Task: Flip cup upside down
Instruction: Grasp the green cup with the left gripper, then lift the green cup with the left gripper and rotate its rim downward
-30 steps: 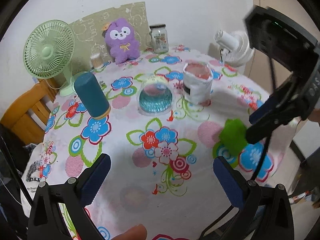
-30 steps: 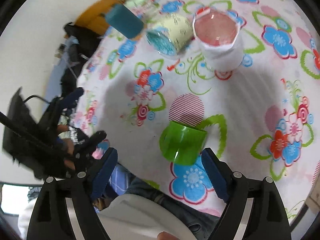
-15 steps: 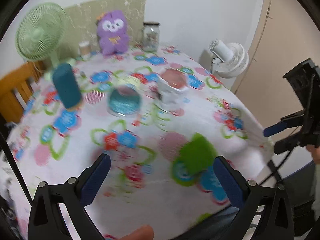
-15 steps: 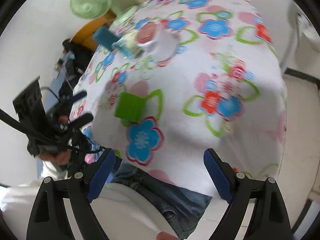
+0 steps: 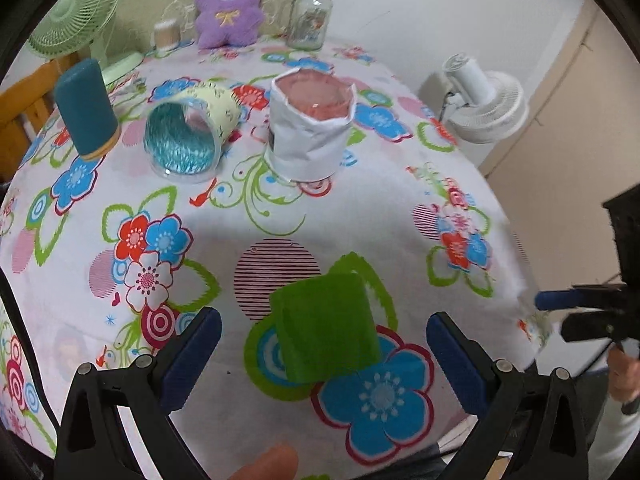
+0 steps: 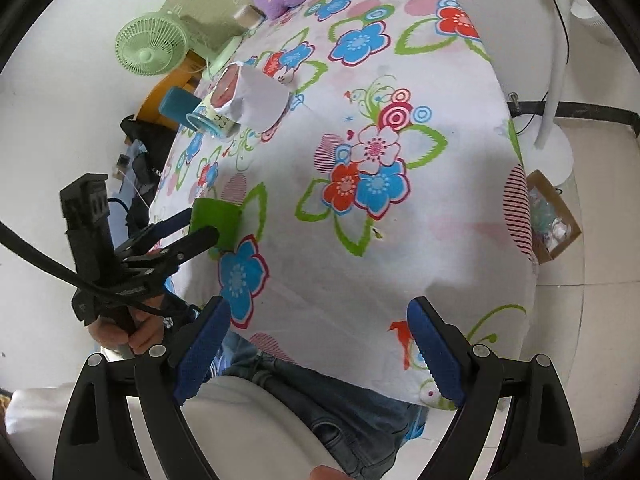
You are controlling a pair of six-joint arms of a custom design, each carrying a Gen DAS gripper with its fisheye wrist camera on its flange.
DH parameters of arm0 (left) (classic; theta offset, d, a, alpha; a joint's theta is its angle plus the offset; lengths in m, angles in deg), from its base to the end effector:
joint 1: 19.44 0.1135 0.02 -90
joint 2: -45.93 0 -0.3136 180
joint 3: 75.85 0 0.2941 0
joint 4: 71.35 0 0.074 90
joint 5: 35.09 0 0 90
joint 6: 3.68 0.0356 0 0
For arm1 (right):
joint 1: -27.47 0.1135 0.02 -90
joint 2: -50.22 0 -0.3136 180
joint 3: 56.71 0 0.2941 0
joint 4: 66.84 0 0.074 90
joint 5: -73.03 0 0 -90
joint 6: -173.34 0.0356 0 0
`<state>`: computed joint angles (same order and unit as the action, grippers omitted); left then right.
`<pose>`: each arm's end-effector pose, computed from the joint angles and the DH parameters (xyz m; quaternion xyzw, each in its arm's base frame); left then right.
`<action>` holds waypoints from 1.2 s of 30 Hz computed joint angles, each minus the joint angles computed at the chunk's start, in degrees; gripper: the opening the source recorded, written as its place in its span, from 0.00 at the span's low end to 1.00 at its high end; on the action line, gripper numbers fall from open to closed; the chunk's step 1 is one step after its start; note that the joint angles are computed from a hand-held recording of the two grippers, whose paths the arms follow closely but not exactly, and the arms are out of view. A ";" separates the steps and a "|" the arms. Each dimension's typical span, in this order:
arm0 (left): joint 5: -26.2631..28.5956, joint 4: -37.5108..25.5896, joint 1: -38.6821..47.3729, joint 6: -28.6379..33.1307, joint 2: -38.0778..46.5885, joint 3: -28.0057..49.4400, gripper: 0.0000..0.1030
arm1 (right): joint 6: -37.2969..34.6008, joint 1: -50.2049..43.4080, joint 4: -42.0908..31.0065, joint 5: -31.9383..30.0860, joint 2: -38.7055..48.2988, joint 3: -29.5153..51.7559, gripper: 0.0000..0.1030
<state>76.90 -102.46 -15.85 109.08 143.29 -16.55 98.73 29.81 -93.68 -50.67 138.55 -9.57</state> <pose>0.3300 0.0073 0.1432 0.1948 0.9463 -0.1422 0.2155 0.2699 0.0308 0.1372 0.0519 0.9397 0.3093 0.1363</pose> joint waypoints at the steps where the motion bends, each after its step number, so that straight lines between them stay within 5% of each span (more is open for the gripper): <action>1: -0.99 0.40 -0.43 -0.47 0.29 -0.09 1.00 | -0.15 -0.49 0.30 -0.46 0.27 -0.17 0.89; 9: -5.47 -1.44 -3.22 -0.84 2.79 1.38 0.83 | -0.41 -2.27 2.17 -1.97 2.61 -0.13 0.89; 14: -6.00 -1.45 -2.82 -0.47 2.90 1.51 0.54 | -0.69 -2.22 2.95 -2.05 2.97 -0.18 0.89; 21: -3.08 -6.17 0.69 1.98 2.29 3.74 0.54 | -1.05 1.16 5.25 -1.39 3.96 -0.15 0.89; 26: -3.00 -15.74 2.69 6.08 3.22 9.72 0.54 | -3.12 6.62 7.64 0.34 2.70 -0.44 0.89; 36: -17.06 -38.26 3.32 15.97 10.19 27.41 0.54 | -6.83 16.73 11.76 1.76 2.23 -0.21 0.89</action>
